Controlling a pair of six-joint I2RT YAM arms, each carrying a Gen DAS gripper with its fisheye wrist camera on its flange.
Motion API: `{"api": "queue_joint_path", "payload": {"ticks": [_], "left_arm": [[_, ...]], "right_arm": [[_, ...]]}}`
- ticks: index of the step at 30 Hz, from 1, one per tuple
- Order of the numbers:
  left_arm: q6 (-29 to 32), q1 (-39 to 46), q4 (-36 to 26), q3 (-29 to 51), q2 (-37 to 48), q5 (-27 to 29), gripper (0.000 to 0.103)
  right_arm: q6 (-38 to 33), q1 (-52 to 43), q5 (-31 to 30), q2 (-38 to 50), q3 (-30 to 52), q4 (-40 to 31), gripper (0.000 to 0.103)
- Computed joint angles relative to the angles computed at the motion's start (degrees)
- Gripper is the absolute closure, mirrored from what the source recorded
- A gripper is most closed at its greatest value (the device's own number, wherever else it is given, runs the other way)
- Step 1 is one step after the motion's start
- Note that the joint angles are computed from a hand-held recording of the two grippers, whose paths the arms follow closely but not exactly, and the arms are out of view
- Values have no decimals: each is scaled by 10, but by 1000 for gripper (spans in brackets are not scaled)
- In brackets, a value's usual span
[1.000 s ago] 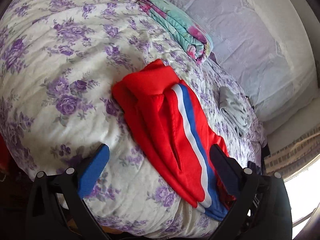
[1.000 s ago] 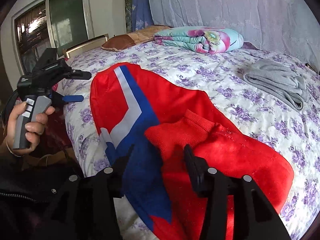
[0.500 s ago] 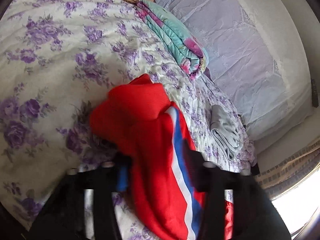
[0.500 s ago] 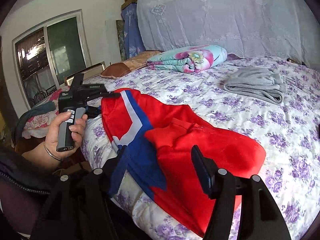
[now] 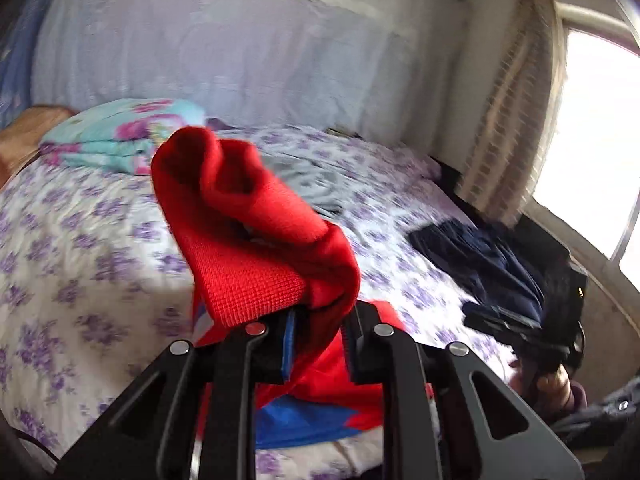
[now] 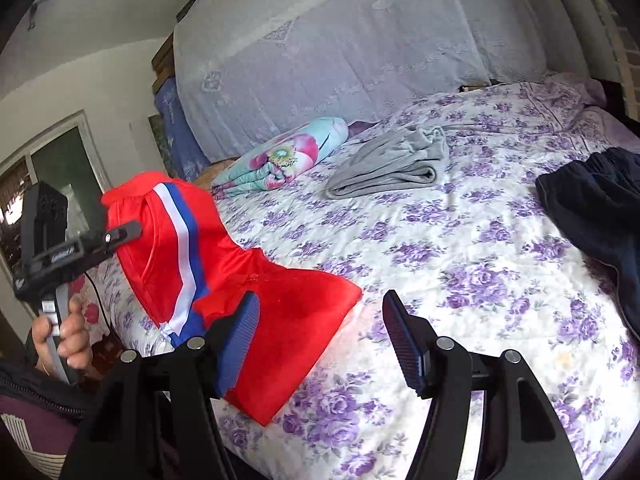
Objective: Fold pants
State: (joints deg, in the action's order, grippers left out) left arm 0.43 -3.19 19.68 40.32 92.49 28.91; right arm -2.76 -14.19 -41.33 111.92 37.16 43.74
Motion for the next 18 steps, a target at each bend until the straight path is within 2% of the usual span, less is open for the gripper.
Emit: {"api": "queue_joint_path", "payload": {"ticks": [1,2,3,4,5,6,7,8,10,14,15,16,17,18], "left_arm": [[26,-31,-27,10,10,-4,83],[53,-58,-66,32,34,-4,77],[81,-79,-122,67,73,0,66],[105,-92,-191,115,123,7,61],[107,-94,-222,139,151,12,58],[106,-89,-264,173,189,29,49],[106,-81,-297,198,215,53,48],[101,-72,-301,200,221,65,48],[93,-59,-281,176,198,76,40],[75,-44,-209,111,140,67,15],[72,-42,-197,102,134,69,14],[70,-40,-198,107,138,72,14],[68,-39,-198,116,153,71,14],[64,-36,-203,130,174,68,14]], "right_arm": [[6,-8,-13,4,5,-4,36],[10,-16,-29,9,11,-11,30],[13,-18,-46,17,21,-21,26],[14,-21,-66,25,32,-35,20],[16,-21,-86,33,42,-47,12],[17,-18,-106,42,55,-62,8],[16,-13,-122,50,70,-84,7],[19,-6,-134,57,87,-107,7],[18,11,-138,69,127,-171,6],[8,57,-46,68,155,-240,6],[7,67,-18,74,163,-254,7],[8,74,-1,86,175,-266,23],[10,77,-5,104,188,-273,56],[12,77,-7,115,196,-272,64]]}}
